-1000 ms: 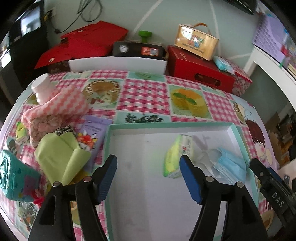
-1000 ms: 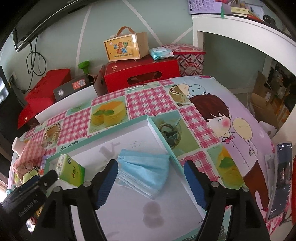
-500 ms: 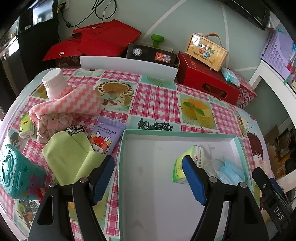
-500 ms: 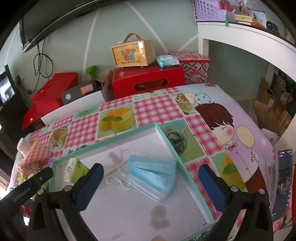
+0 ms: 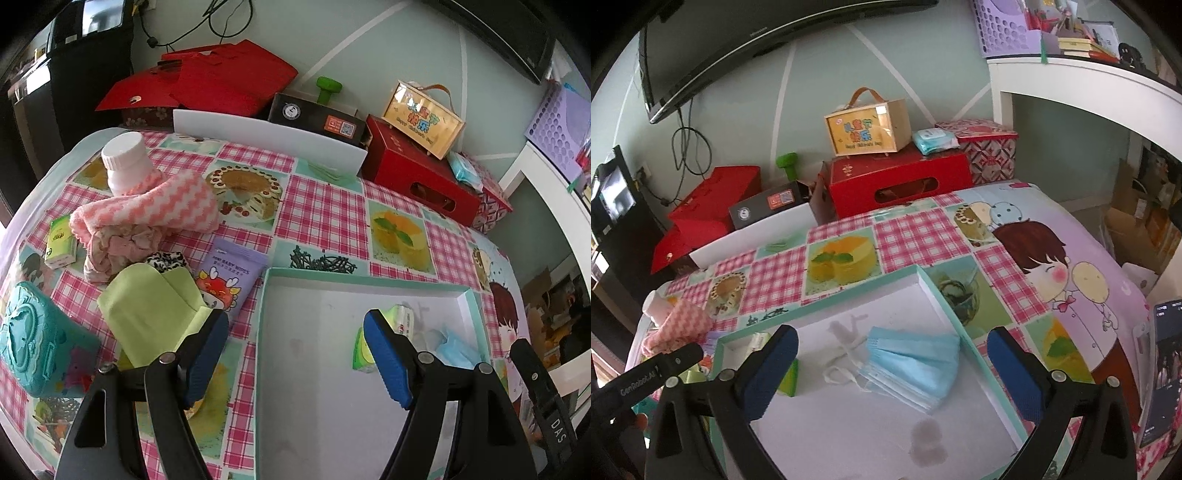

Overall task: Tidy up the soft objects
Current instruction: 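Move both grippers back from the tray toward the pile of items, then grasp the green tissue pack with the left gripper while the right gripper grasps the light-green cloth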

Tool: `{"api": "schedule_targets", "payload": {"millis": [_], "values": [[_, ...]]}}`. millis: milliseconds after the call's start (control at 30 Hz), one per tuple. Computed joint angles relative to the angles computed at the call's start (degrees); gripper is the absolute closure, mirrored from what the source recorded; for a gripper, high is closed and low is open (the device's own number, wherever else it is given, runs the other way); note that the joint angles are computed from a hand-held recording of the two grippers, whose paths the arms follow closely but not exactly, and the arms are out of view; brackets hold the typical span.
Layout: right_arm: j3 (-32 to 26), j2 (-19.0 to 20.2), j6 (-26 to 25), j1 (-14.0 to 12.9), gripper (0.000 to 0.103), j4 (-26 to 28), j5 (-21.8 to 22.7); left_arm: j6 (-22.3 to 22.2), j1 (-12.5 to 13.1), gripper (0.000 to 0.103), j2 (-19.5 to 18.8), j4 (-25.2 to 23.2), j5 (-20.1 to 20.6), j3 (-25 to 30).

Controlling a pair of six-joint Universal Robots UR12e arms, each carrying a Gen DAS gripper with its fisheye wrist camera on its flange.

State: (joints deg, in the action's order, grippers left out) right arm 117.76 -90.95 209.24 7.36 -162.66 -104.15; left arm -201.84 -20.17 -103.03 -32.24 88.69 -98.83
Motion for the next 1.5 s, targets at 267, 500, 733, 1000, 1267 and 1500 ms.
{"api": "schedule_targets", "payload": {"millis": [267,500,733,1000,1267,1500], "values": [[-0.3,0.9,-5.0,0.5,0.0,-3.7,5.9,-2.3,2.0,0.027,1.7,1.2,-0.7,-1.8],[-1.1,2.0,-7.3,1.9,0.0,-6.5,8.1,-3.3,3.7,0.027,4.0,2.1,-0.2,-4.0],[-2.1,2.9,-9.7,3.4,0.0,-6.5,8.7,-3.8,5.1,0.027,5.9,2.7,0.0,-6.1],[-4.0,5.3,-11.0,5.2,0.0,-9.5,8.8,-4.5,6.9,0.027,7.0,3.7,1.1,-6.6],[-7.1,8.8,-12.2,7.6,0.0,-11.5,10.8,-6.5,10.5,0.023,8.8,3.3,5.3,-7.9],[-10.1,11.7,-16.1,10.1,0.0,-8.8,13.0,-7.6,13.2,0.023,9.7,0.9,6.8,-8.9]]}}
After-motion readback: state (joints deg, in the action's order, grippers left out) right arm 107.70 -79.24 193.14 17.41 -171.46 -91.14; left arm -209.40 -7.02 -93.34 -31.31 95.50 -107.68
